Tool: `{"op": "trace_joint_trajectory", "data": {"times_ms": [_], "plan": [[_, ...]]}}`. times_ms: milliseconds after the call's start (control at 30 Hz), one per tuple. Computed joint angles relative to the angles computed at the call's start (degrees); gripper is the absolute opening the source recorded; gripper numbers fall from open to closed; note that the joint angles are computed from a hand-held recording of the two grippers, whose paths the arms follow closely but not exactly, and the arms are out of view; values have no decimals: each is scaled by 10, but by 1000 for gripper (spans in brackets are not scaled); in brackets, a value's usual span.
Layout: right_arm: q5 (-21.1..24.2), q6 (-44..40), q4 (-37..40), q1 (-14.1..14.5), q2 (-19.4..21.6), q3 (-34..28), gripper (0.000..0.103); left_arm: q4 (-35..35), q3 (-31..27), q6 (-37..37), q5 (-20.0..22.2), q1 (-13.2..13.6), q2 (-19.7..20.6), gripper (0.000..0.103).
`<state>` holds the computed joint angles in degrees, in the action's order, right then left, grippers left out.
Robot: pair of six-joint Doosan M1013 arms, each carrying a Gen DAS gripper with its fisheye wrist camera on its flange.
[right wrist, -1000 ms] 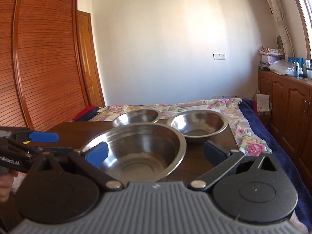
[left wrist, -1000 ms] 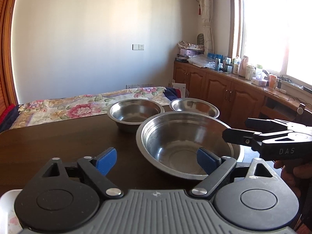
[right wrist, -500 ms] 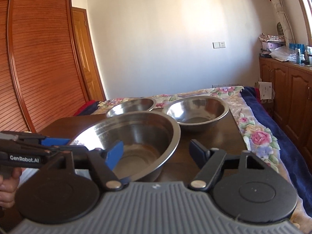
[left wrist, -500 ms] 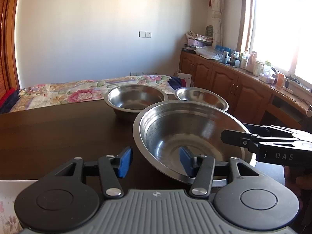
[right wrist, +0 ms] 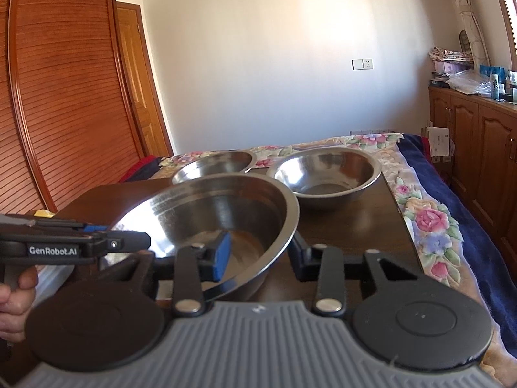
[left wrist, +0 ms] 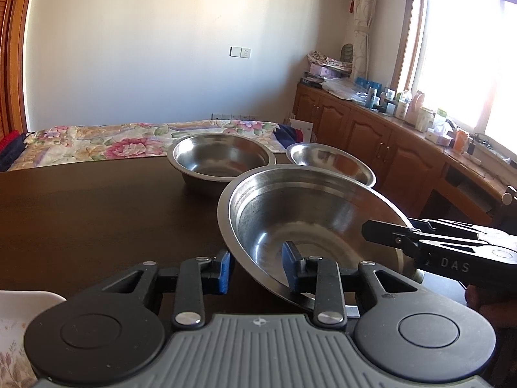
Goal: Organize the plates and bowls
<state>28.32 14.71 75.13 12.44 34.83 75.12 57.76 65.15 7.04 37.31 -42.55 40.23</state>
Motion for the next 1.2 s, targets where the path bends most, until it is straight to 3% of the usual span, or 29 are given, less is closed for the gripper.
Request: {"op": "trace_joint_trajectory", "data": {"times_ms": [200,533,1200], "plan": [[28,15,7,-7,5,-6,35,5,9,-14,-3,-2,-6,35],[30,-42,43,-5,-18,16,34,37,34,-42,-6,-10,-27,35],[-3,-58,86,5,-65,91,35,91,111,-79,-29,-30,-74,35]]}}
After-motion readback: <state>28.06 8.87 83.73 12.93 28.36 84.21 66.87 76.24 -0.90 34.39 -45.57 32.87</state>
